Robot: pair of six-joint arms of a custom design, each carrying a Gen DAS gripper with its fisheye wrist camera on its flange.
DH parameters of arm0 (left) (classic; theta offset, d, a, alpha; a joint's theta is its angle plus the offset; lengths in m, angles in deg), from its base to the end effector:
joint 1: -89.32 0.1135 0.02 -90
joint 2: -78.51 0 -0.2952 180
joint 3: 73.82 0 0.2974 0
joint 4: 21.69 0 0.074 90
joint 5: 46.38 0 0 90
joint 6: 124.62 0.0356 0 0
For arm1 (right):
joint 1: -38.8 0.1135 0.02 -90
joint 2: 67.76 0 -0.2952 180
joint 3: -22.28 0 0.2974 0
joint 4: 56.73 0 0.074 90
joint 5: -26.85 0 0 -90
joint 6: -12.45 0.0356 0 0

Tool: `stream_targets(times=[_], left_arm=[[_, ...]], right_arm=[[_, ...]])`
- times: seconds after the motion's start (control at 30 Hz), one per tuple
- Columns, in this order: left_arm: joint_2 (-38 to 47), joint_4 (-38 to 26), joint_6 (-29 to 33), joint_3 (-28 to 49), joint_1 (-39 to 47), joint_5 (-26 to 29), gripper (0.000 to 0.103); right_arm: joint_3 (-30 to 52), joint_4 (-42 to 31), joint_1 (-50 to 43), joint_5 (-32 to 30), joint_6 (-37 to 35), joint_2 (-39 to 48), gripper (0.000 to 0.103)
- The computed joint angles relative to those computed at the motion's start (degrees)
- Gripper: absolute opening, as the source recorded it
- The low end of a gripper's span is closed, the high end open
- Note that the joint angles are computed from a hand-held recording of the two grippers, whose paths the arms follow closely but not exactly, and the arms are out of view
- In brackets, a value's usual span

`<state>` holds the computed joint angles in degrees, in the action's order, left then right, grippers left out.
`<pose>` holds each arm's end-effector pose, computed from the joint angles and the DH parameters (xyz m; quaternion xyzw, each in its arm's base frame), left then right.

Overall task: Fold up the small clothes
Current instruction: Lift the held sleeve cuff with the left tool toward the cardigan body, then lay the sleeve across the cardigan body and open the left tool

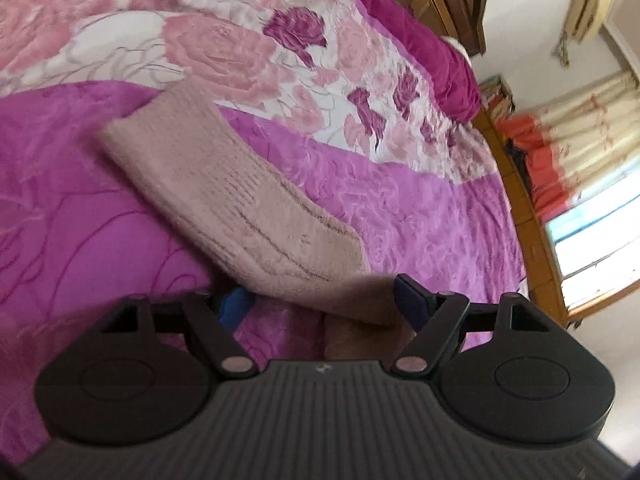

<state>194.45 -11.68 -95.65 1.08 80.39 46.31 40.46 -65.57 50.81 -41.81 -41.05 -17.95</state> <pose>0.4614 -0.0742 0.1272 -0.3718 0.7869 -0.2988 0.3915 0.1633 0.0215 0.1135 0.2651 0.8556 0.0158 0.4444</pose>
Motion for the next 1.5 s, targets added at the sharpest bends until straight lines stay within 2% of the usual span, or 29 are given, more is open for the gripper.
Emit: stream_targets(times=[0.13, 0.3, 0.37, 0.4, 0.43, 0.47, 0.5, 0.6, 0.77, 0.87, 1.17, 1.27, 1.4, 1.5], left_arm=[[-1.1, 3.9, -4.2, -3.3, 0.5, -1.5, 0.078], [1.7, -2.3, 0.2, 3.0, 0.8, -2.0, 0.077], [3.0, -3.8, 2.7, 5.3, 0.7, -2.2, 0.074], [3.6, -4.4, 5.0, 6.2, 0.6, -1.9, 0.057], [4.1, -5.6, 7.2, 7.0, 0.7, -1.2, 0.028], [4.5, -6.7, 9.0, 7.7, 0.9, 0.7, 0.013], [4.7, -5.4, 8.8, 7.0, 1.4, 2.9, 0.010], [2.7, 1.9, 9.5, 2.0, 1.9, 4.4, 0.009], [-3.7, 6.8, 19.1, -3.6, 0.6, 4.5, 0.009], [-7.9, 7.8, 22.2, -5.3, -0.8, 4.8, 0.009], [-15.9, 8.6, 25.4, -5.9, -9.0, 5.1, 0.009], [-17.0, 8.2, 25.9, -5.1, -12.3, 5.5, 0.009], [-16.3, 7.1, 29.8, -3.3, -18.4, 3.4, 0.009], [-14.2, 6.6, 29.3, -1.8, -22.0, 3.4, 0.009]], right_arm=[[0.0, 0.3, 0.1, 0.1, -0.2, 0.3, 0.078], [-0.1, 1.2, 0.7, 0.9, -0.4, 1.4, 0.078], [-0.1, 1.3, 0.6, 0.8, -0.4, 1.4, 0.078], [-0.1, 1.4, 0.5, 0.7, -0.4, 1.5, 0.078], [-0.1, 1.5, 0.5, 0.6, -0.3, 1.6, 0.078], [-0.1, 1.4, 0.2, 0.4, -0.4, 1.4, 0.078], [-0.1, 1.4, 0.1, 0.2, -0.5, 1.2, 0.078], [-0.4, 1.2, -0.1, 0.0, -0.5, 0.5, 0.078], [-0.7, 0.3, 0.0, 0.0, -0.3, -1.0, 0.078], [-0.9, -0.7, 0.3, 0.1, 0.2, -2.6, 0.078], [-1.7, -3.8, 1.0, 0.6, 0.9, -8.1, 0.078], [-2.1, -5.0, 0.6, 0.3, 1.1, -10.2, 0.078], [-2.6, -6.6, 0.1, -0.2, 1.6, -13.3, 0.078], [-2.8, -7.6, -0.3, -0.5, 1.4, -14.9, 0.078]])
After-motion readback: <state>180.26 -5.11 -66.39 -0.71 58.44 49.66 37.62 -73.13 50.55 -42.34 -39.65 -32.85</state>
